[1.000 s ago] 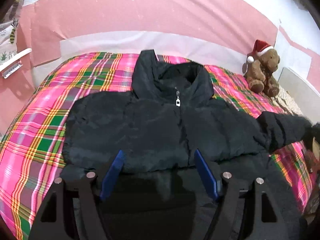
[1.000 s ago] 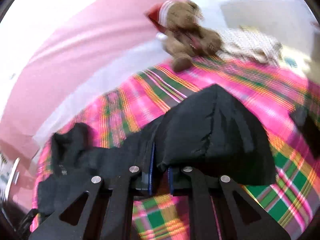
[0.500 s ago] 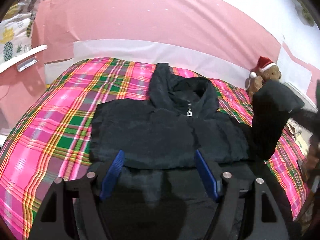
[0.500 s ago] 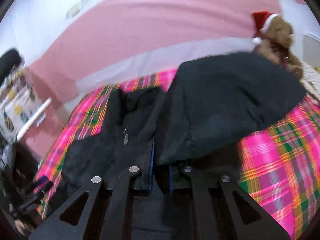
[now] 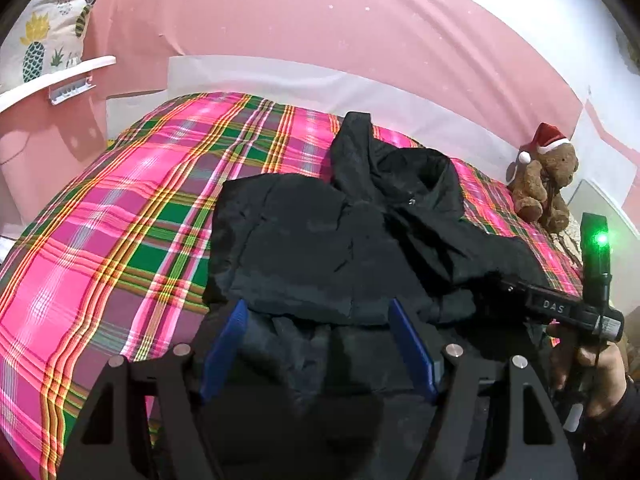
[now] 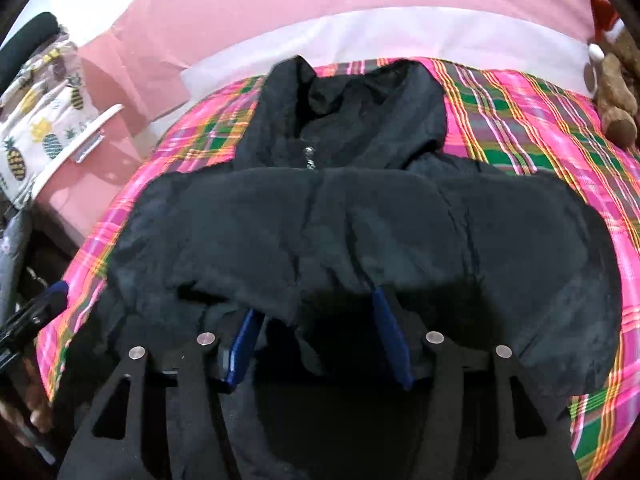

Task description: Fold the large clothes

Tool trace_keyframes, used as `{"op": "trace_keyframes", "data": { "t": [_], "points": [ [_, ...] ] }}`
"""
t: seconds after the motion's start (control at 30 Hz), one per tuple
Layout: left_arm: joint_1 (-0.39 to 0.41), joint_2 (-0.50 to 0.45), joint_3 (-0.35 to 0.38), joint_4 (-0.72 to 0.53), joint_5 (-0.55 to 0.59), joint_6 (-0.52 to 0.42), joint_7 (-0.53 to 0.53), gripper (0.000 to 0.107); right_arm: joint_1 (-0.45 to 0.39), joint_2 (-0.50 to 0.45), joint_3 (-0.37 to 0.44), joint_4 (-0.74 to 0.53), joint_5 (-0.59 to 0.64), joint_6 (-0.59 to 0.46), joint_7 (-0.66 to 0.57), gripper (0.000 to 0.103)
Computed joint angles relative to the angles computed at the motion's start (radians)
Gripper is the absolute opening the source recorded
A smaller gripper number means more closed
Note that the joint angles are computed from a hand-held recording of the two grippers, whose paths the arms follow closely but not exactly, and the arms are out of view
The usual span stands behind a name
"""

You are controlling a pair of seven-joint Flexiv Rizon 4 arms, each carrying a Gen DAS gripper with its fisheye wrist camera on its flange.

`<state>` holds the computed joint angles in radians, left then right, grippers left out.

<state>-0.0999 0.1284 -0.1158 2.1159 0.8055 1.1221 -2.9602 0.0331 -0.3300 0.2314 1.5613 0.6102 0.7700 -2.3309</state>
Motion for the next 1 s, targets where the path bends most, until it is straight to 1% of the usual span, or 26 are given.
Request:
{"op": "trace_keyframes", "data": {
  "t": [0.13, 0.17, 0.23, 0.27, 0.33, 0.4, 0.53, 0.57, 0.6, 0.67, 0.73, 0.77, 0.87, 0.9, 1.0],
  "points": [
    [-0.005, -0.012, -0.013, -0.046, 0.005, -0.01, 0.026, 0.075, -0.049, 0.039, 0.01, -0.019, 0.088, -0.074, -0.072, 0.063],
    [-0.007, -0.019, -0.012, -0.061, 0.003, -0.006, 0.04, 0.075, -0.063, 0.051, 0.008, -0.024, 0.116, -0.096, -0.096, 0.065],
    [-0.014, -0.046, -0.012, -0.099, -0.002, 0.0, 0.071, 0.075, -0.084, 0.07, -0.004, -0.036, 0.169, -0.139, -0.137, 0.065],
    [-0.019, -0.064, -0.012, -0.122, -0.006, -0.003, 0.089, 0.075, -0.09, 0.076, -0.015, -0.042, 0.187, -0.143, -0.149, 0.065],
    [-0.034, -0.115, -0.005, -0.174, -0.012, 0.009, 0.128, 0.075, -0.083, 0.068, -0.039, -0.053, 0.19, -0.106, -0.153, 0.065],
    [-0.048, -0.18, 0.009, -0.228, -0.042, 0.029, 0.179, 0.075, -0.074, 0.039, -0.066, -0.072, 0.163, -0.047, -0.115, 0.065],
    [-0.073, -0.316, 0.028, -0.343, -0.084, 0.05, 0.272, 0.074, -0.062, -0.067, -0.105, -0.136, 0.051, 0.048, 0.04, 0.065],
    [-0.079, -0.347, 0.035, -0.365, -0.089, 0.06, 0.287, 0.069, -0.059, -0.093, -0.111, -0.149, 0.021, 0.059, 0.072, 0.065],
    [-0.087, -0.372, 0.042, -0.383, -0.1, 0.053, 0.301, 0.064, -0.055, -0.118, -0.115, -0.159, -0.014, 0.062, 0.098, 0.061],
    [-0.086, -0.426, 0.043, -0.397, -0.175, 0.017, 0.362, 0.048, -0.048, -0.154, -0.113, -0.159, -0.076, 0.067, 0.127, 0.059],
    [-0.093, -0.454, 0.06, -0.38, -0.219, 0.015, 0.373, 0.044, -0.059, -0.174, -0.089, -0.147, -0.101, 0.075, 0.121, 0.059],
    [-0.103, -0.458, 0.077, -0.37, -0.214, 0.032, 0.369, 0.043, -0.068, -0.18, -0.073, -0.143, -0.106, 0.081, 0.115, 0.059],
    [-0.159, -0.459, 0.13, -0.372, -0.198, 0.011, 0.352, 0.042, -0.074, -0.187, -0.043, -0.101, -0.146, 0.142, 0.099, 0.059],
    [-0.174, -0.459, 0.143, -0.376, -0.201, 0.001, 0.355, 0.042, -0.076, -0.19, -0.036, -0.1, -0.161, 0.144, 0.102, 0.059],
    [-0.206, -0.443, 0.171, -0.371, -0.238, -0.024, 0.387, 0.042, -0.108, -0.19, -0.015, -0.13, -0.169, 0.096, 0.112, 0.059]
  ]
}}
